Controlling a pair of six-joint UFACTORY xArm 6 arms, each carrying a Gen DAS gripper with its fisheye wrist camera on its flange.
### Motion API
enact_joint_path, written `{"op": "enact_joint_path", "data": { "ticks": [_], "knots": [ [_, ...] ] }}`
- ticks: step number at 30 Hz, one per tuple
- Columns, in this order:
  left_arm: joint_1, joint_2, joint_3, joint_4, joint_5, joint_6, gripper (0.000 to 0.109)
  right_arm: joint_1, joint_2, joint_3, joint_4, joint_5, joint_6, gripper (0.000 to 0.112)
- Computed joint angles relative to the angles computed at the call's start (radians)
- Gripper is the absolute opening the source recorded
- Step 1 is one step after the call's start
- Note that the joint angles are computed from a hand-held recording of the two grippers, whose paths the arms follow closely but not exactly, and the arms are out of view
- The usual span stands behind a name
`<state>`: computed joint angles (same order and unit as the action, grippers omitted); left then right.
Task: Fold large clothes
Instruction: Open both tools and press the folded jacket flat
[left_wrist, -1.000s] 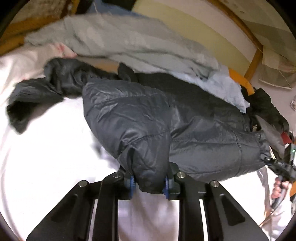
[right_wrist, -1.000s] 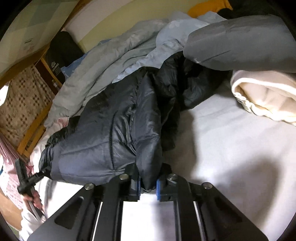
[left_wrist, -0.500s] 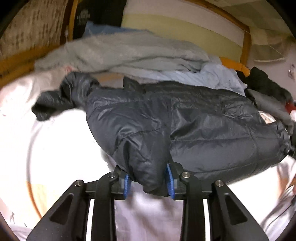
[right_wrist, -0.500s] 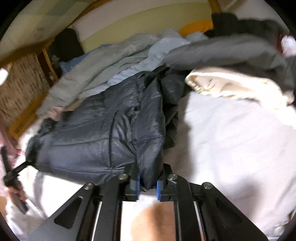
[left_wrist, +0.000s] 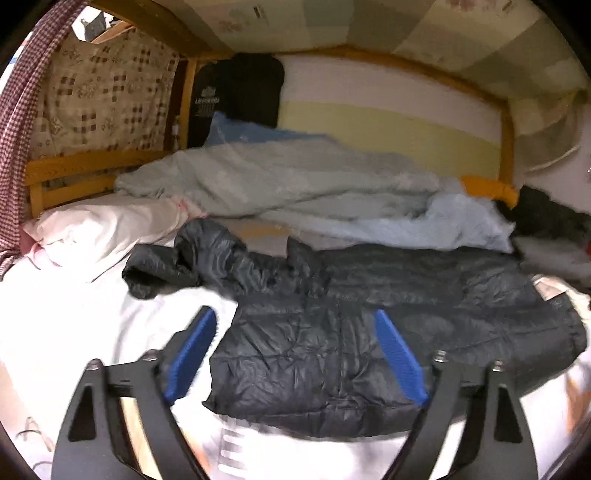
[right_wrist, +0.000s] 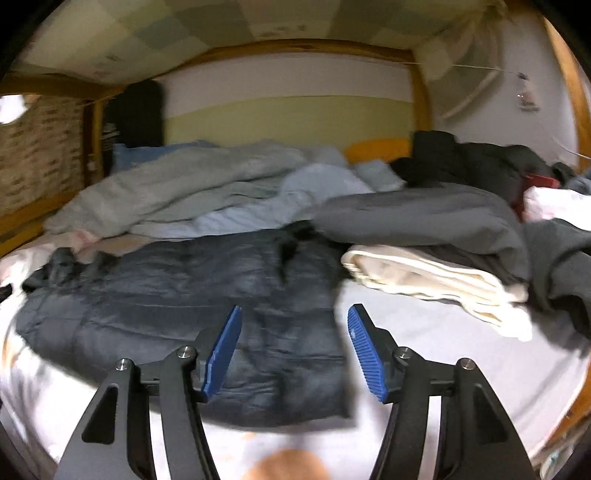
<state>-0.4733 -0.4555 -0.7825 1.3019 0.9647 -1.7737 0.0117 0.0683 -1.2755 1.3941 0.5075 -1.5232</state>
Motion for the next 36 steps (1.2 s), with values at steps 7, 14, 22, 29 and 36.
{"op": "enact_joint_path", "data": {
  "ticks": [7, 14, 22, 29, 36],
  "knots": [
    [0.129, 0.203, -0.207, -0.261, -0.354, 0.404, 0.067, 0.058, 0.127, -0.207, -0.417, 0.192, 0.401, 0.088],
    [0.111, 0.471, -0.377, -0.462, -0.293, 0.606, 0.093, 0.122, 0.287, -0.254, -0.584, 0.029, 0.548, 0.091],
    [0.154, 0.492, -0.336, -0.358, -0.390, 0.489, 0.101, 0.136, 0.332, -0.265, -0.527, 0.001, 0.452, 0.102],
    [0.113, 0.486, -0.333, -0.255, -0.324, 0.391, 0.102, 0.167, 0.312, -0.209, -0.453, -0.107, 0.371, 0.102],
    [0.112, 0.483, -0.328, -0.234, -0.322, 0.368, 0.103, 0.166, 0.305, -0.200, -0.424, -0.114, 0.346, 0.103]
  ]
}}
